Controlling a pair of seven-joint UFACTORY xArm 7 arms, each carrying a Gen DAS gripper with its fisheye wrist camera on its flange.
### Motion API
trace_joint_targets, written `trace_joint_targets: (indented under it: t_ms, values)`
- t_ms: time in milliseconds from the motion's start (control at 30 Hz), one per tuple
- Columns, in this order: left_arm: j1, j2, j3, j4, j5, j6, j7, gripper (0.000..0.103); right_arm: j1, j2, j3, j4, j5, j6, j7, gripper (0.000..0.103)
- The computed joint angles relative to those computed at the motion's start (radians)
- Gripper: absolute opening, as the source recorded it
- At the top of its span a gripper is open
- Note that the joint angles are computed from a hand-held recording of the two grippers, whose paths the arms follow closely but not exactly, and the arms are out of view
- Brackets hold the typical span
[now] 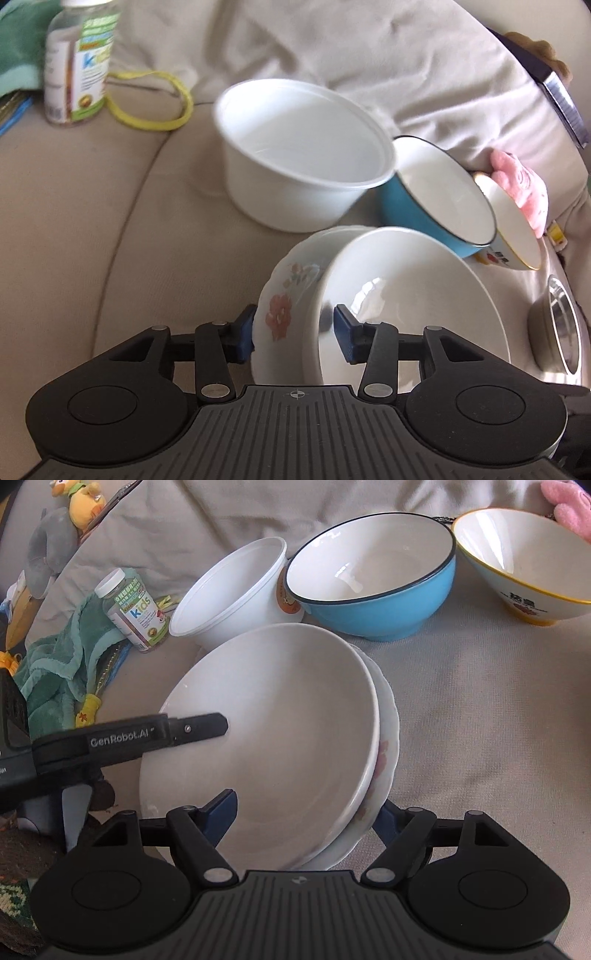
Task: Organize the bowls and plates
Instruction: 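Open the right gripper and move it toward the steel bowl, then grasp the steel bowl rim with the right gripper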
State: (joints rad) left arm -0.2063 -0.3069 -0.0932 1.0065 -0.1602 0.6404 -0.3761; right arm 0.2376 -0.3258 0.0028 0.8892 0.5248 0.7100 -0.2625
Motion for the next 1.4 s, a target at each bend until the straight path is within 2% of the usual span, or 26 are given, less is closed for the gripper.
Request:
trace_joint_targets:
  t_ms: [167,200,233,333,400,500,600,633,700,800,833,867,933,1000,1067,1167,1300,1400]
  values:
    - [-0.029,0.057,-0.015,0.057,-0.008,0.029,0.033,0.051,-0.025,-0.035,-0.029,-0.023,-0.017,0.003,0.004,0.078]
    - [-0.029,0.068,-0.023,0.064,0.005,0.042,0.029,0.054,-0.029,-0.037,-0.036,-0.027,-0.015,0.001,-0.003,0.078]
    - [-0.031,0.063,-0.03,0.048,0.021,0.014,0.033,0.055,-0.035,-0.042,-0.035,-0.034,-0.024,-0.008,-0.006,0.078]
    - [-0.018,0.028,-0.061,0.026,0.129,0.0,0.01,0.049,-0.052,-0.106,-0.016,-0.098,-0.079,-0.096,-0.014,0.081]
    - [0.004,-0.019,-0.091,0.004,0.215,-0.003,-0.047,0.048,-0.059,-0.159,-0.032,-0.127,-0.106,-0.105,-0.018,0.085]
    - [0.072,-0.098,-0.183,-0.005,0.401,0.002,-0.221,0.048,-0.066,-0.244,-0.091,-0.166,-0.122,-0.113,-0.071,0.088]
    - [0.098,-0.115,-0.262,0.039,0.527,-0.009,-0.344,0.048,-0.075,-0.335,-0.176,-0.2,-0.134,-0.154,-0.182,0.097]
    - [0.086,-0.102,-0.273,0.062,0.54,-0.027,-0.356,0.048,-0.074,-0.357,-0.208,-0.206,-0.136,-0.18,-0.23,0.101]
    - [0.043,-0.042,-0.284,0.125,0.533,-0.078,-0.367,0.048,-0.101,-0.373,-0.249,-0.207,-0.172,-0.234,-0.314,0.103]
    - [-0.061,0.133,-0.284,0.273,0.455,-0.124,-0.352,0.048,-0.164,-0.303,-0.287,-0.183,-0.229,-0.34,-0.384,0.103]
    - [-0.086,0.224,-0.306,0.349,0.47,-0.117,-0.383,0.048,-0.166,-0.268,-0.319,-0.166,-0.218,-0.363,-0.398,0.103]
    - [-0.108,0.287,-0.315,0.4,0.495,-0.109,-0.41,0.048,-0.157,-0.235,-0.356,-0.14,-0.19,-0.356,-0.406,0.103]
    - [-0.174,0.425,-0.324,0.513,0.591,-0.059,-0.501,0.048,-0.143,-0.163,-0.436,-0.068,-0.112,-0.281,-0.422,0.103]
    - [-0.245,0.535,-0.303,0.62,0.651,0.007,-0.553,0.048,-0.149,-0.122,-0.472,-0.041,-0.048,-0.267,-0.458,0.103]
    - [-0.313,0.617,-0.269,0.708,0.7,0.08,-0.584,0.048,-0.128,-0.101,-0.509,-0.032,0.028,-0.281,-0.543,0.103]
    - [-0.37,0.694,-0.234,0.779,0.691,0.122,-0.574,0.048,-0.124,-0.061,-0.527,-0.014,0.114,-0.252,-0.599,0.103]
    - [-0.4,0.741,-0.205,0.814,0.617,0.116,-0.549,0.049,-0.148,0.064,-0.519,0.085,0.19,-0.148,-0.543,0.082]
    - [-0.424,0.762,-0.185,0.849,0.581,0.16,-0.476,0.04,-0.175,0.128,-0.512,0.142,0.243,-0.044,-0.51,0.061]
